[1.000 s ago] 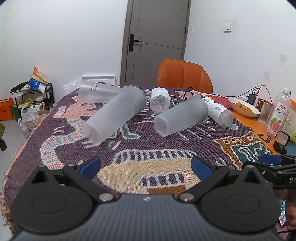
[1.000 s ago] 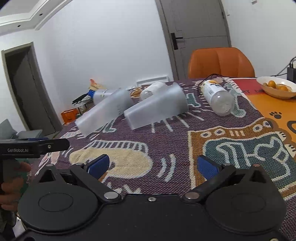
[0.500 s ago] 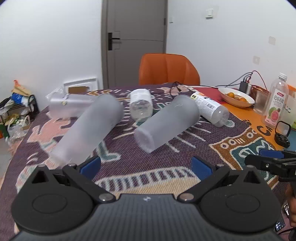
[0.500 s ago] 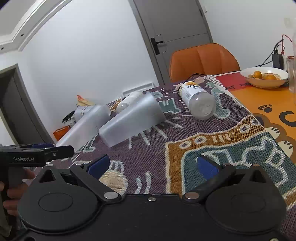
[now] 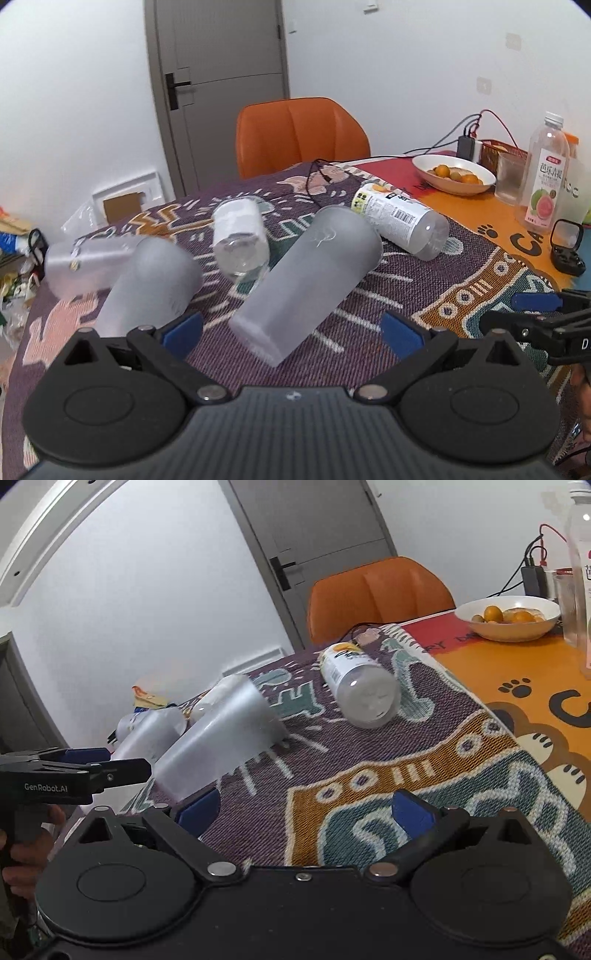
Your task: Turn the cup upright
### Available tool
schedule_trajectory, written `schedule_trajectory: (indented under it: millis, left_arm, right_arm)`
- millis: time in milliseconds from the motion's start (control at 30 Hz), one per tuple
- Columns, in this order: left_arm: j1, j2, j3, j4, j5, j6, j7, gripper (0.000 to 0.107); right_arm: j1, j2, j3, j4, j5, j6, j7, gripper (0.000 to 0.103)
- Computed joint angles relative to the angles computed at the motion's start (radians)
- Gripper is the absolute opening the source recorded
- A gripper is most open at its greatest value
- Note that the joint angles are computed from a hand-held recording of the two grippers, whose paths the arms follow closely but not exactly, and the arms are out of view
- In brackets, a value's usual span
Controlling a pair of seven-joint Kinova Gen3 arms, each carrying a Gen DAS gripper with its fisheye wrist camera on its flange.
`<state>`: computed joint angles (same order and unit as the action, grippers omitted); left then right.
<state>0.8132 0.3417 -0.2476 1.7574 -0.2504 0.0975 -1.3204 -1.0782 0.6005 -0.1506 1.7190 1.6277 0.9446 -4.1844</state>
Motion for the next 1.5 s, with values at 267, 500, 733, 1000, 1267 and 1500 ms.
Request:
schedule_trajectory:
  millis: [267,500,733,1000,1267,1500]
  left_arm:
    - [-0.142,0.077,0.181,-0.160,-0.019,0.117,-0.125,0.101]
    - [-0.206,0.157,0.287,-0.324,-0.033,0.263,-0.251,0.101]
    - [-0.236,0.229,0.336,-0.456,0.008,0.383,-0.352,0.101]
    - [-0.224,0.299,0.346,-0.589,0.018,0.487,-0.475,0.097]
    - [-0.204,0.378,0.325,-0.762,0.032,0.678,-0.528,0.080]
    - [-0.177,0.348,0.290,-0.700,0.007,0.632,-0.485,0.072]
  right_arm:
    - [0.016,-0.003,0.017,-0.012,-0.046,0.009,0.007,0.102]
    - [0.032,-0.006,0.028,-0.005,-0.061,-0.003,-0.018,0.102]
    - [0.044,-0.008,0.033,0.000,-0.073,-0.013,-0.036,0.102]
    - [0.046,-0.015,0.034,0.010,-0.085,-0.009,-0.049,0.102]
    - [0.035,-0.022,0.026,0.038,-0.075,0.012,-0.108,0.102]
    - [0.032,-0.026,0.006,0.062,-0.047,0.026,-0.154,0.102]
